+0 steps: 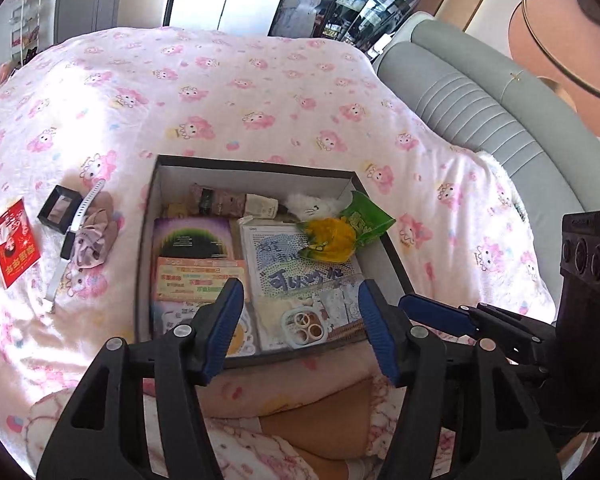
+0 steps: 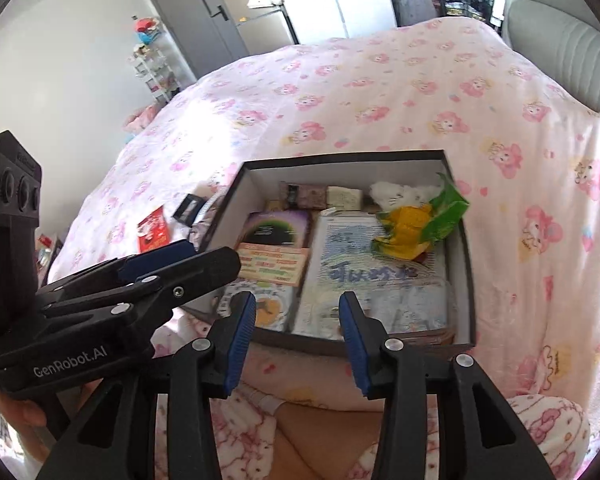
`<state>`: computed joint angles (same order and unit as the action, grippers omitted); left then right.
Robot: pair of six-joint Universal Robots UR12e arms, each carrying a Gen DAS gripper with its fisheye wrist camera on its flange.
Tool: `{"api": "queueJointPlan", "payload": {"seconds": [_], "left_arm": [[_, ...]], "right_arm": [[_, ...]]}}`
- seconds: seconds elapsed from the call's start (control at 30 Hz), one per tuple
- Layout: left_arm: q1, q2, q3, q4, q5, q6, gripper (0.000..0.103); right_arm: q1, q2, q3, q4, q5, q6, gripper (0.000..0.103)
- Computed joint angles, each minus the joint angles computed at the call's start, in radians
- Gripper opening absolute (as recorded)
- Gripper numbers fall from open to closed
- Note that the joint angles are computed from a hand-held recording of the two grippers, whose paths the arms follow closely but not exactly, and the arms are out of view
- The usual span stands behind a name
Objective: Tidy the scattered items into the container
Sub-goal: 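Withdraw the left tool from the box toward the beige fabric strap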
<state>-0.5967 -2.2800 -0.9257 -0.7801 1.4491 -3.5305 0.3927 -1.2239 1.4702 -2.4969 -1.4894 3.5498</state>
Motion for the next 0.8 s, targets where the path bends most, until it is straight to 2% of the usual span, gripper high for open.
{"api": "queueJointPlan", "payload": {"seconds": [0.13,0.3,0.37,0.47,0.63,0.8], "left_arm": [[0.013,0.047,-0.073,0.031,0.021,-0.011,0.061],[0.029,0.089,-0.151,0.081,0.048,-0.039,0.06],[0.037,0.107,-0.18,0.091,0.073,-0.052,0.06],[0.055,0.137,-0.233,0.111,0.092,-0.084,0.06],[0.099,0.184,-0.336,0.171,0.078,-0.164,0.06],[0.136,0.206,-0.402,0.173,0.11,-0.22,0.059]], "right_arm": [[0.022,0.008,-0.026,0.029,-0.056,-0.004,0.04],[0.04,0.041,-0.075,0.016,-0.007,-0.01,0.04],[0.057,0.063,-0.106,0.025,-0.022,-0.025,0.04],[0.068,0.099,-0.153,0.036,0.045,-0.045,0.04],[0.096,0.183,-0.271,0.087,0.09,-0.13,0.04],[0.088,0.273,-0.39,0.18,0.21,-0.145,0.04]]}}
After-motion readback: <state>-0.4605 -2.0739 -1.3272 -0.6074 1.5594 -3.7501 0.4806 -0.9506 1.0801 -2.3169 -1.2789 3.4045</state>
